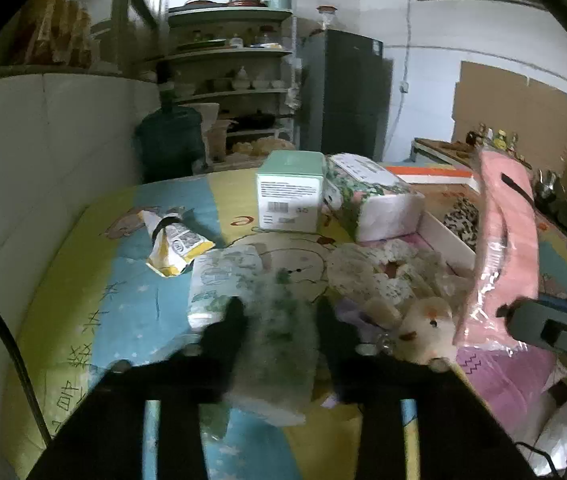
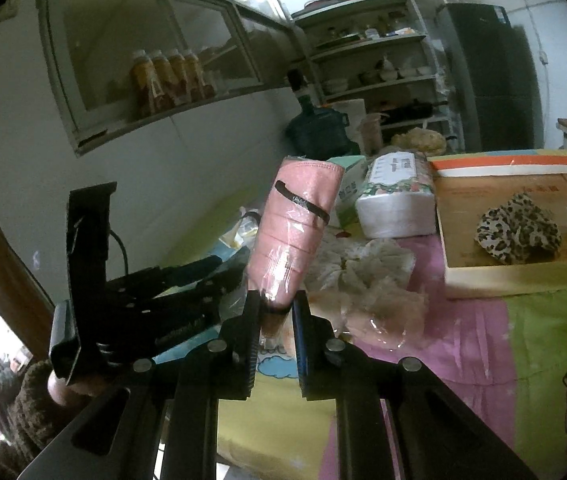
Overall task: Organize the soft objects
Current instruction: 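Grasp the pink towel roll with the right tool while the left grasps a clear plastic package, then carry the pink roll and clear package over the cardboard box with both tools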
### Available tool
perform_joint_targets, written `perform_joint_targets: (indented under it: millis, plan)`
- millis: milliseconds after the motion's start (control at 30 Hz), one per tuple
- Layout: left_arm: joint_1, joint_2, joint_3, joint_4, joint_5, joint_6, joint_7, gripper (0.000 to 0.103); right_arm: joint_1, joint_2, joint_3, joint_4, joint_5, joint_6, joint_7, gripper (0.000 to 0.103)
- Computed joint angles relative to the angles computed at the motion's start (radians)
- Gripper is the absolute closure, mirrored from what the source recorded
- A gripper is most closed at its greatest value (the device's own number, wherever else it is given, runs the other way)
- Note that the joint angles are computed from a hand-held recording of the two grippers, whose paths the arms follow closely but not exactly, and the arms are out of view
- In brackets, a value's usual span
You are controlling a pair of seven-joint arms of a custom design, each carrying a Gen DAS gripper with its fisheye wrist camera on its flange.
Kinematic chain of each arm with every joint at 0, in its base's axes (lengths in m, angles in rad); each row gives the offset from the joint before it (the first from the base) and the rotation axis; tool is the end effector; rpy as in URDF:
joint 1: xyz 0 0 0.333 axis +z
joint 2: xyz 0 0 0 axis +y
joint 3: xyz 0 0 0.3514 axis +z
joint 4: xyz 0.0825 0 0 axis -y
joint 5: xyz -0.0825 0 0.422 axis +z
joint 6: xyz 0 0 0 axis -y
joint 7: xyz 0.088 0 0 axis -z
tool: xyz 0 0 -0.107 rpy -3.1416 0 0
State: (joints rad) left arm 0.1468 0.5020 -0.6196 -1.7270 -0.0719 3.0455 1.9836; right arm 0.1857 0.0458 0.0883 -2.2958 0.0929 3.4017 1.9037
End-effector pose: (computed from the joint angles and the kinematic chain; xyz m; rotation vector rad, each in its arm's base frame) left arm 0.7091 -0.2649 0.4547 -1.1450 2.2223 -1.1291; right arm 0.5755 0.1503 0.4696 -1.3768 1.6252 -0.5469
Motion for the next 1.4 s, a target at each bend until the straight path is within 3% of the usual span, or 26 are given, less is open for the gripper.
perform_joint_targets:
  millis: [400, 933, 1400]
  plan:
    - [0.036, -0.009, -0.038, -0.024, -0.02, 0.028, -0.027, 0.084, -0.01, -0.009, -0.003, -0.01, -0.046, 0.02, 0.049, 0.088]
    - [0.175, -0.072, -0.216, -0.119, 0.086, 0.154, -0.142, 0.084, 0.029, -0.052, -0.041, -0.05, 0.017, 0.082, -0.018, 0.088]
    - [0.126, -0.034, -0.261, -0.076, 0.239, 0.162, -0.313, 0.084, 0.018, -0.139, -0.056, -0.14, 0.248, 0.147, -0.19, 0.088]
